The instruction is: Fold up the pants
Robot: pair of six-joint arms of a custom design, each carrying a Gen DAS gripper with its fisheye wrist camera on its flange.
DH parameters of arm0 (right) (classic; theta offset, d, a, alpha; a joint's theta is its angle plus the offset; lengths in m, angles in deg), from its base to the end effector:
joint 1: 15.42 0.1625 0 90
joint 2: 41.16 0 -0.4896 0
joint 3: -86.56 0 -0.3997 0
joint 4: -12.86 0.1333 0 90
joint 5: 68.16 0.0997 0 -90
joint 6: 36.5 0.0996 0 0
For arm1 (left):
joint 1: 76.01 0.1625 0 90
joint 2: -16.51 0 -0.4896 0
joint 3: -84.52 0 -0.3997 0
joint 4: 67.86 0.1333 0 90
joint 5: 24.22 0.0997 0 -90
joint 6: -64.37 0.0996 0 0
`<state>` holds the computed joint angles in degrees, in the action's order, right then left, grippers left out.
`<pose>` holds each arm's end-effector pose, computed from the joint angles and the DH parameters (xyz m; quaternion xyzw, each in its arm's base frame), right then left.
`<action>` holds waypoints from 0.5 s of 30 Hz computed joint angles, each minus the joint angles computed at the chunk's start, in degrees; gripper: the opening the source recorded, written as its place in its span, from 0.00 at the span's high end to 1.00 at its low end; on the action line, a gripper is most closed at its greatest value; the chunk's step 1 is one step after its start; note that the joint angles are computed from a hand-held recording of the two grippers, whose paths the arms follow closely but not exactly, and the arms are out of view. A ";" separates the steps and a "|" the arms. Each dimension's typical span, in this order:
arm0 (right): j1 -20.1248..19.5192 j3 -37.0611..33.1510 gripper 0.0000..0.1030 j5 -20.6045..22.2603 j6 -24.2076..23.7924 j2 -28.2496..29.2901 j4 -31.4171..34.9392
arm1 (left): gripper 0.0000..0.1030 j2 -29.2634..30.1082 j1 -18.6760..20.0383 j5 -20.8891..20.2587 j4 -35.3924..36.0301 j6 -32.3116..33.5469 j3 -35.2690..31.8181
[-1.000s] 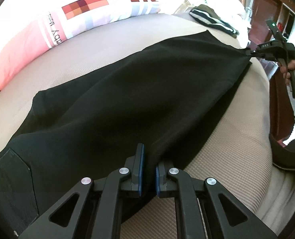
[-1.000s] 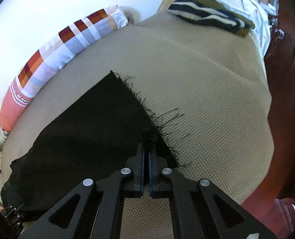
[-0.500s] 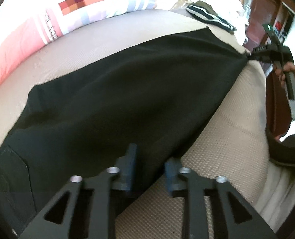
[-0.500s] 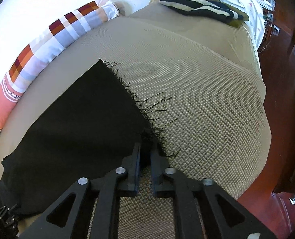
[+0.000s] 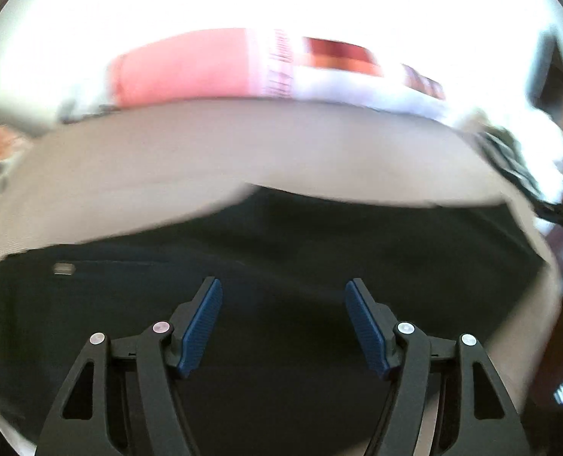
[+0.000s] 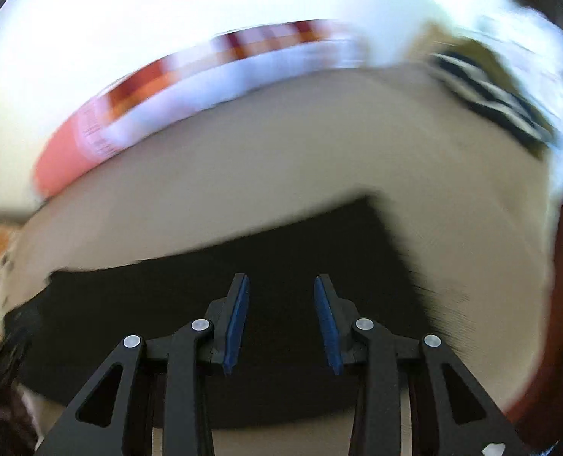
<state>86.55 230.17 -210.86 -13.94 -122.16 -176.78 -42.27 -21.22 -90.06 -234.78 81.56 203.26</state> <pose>0.1310 -0.3570 0.3030 -0.2188 -0.8331 0.3967 0.3175 -0.1897 -0.5708 0.1773 0.3993 0.8814 -0.1748 0.1819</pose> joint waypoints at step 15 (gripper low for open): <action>-1.54 -34.03 0.67 33.62 -28.48 25.85 23.11 | 0.34 0.42 5.58 11.02 -3.53 -3.14 -2.72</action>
